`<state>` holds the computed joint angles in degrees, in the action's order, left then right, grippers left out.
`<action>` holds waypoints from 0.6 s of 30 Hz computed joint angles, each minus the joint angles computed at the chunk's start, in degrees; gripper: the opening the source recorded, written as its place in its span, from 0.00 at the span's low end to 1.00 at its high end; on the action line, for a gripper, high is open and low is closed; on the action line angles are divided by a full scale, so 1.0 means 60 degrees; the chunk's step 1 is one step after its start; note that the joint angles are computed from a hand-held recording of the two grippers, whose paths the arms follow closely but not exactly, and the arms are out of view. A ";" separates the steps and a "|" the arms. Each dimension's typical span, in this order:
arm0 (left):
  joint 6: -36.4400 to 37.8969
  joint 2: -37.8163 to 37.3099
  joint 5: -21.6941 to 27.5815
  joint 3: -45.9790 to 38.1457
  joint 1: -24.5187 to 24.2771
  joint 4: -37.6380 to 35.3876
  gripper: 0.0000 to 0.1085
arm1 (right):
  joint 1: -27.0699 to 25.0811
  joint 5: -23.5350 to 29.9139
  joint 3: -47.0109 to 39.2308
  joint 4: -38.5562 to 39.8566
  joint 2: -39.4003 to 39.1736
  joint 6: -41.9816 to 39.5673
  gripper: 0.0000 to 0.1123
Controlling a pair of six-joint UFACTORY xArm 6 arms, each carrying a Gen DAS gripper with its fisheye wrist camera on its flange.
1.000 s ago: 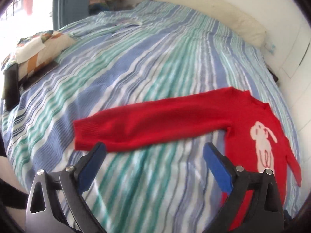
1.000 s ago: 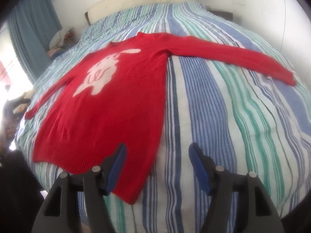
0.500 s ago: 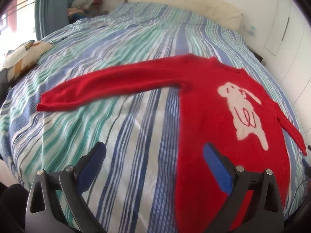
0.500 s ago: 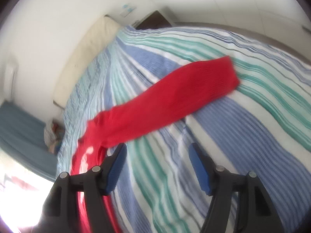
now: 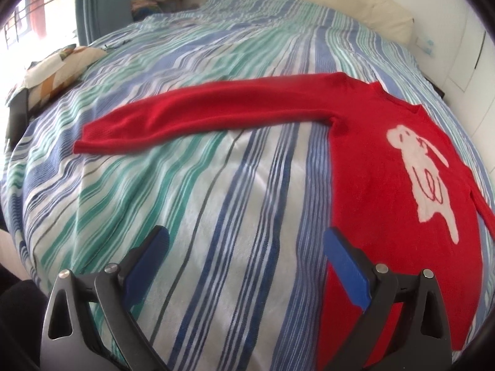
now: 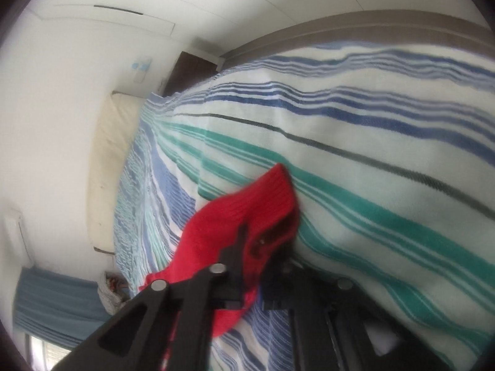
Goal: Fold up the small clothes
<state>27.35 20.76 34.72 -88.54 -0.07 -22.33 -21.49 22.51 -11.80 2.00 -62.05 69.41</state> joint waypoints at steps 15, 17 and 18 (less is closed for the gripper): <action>0.0184 0.0157 -0.0140 -0.0366 0.0199 -0.0728 0.92 | 0.5337 0.1229 -1.2628 -0.1981 0.9941 -0.5075 0.04; 0.0148 0.0164 -0.0162 -0.0347 0.0209 -0.0585 0.92 | 0.5936 0.1403 -1.3927 -0.1334 1.1285 -0.5714 0.06; 0.0127 0.0172 -0.0163 -0.0345 0.0212 -0.0527 0.92 | 0.6155 0.1624 -1.4531 -0.0742 1.1913 -0.6161 0.14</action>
<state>28.12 21.79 33.75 -90.61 1.20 -25.49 15.44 32.26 -98.99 -2.45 9.42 32.44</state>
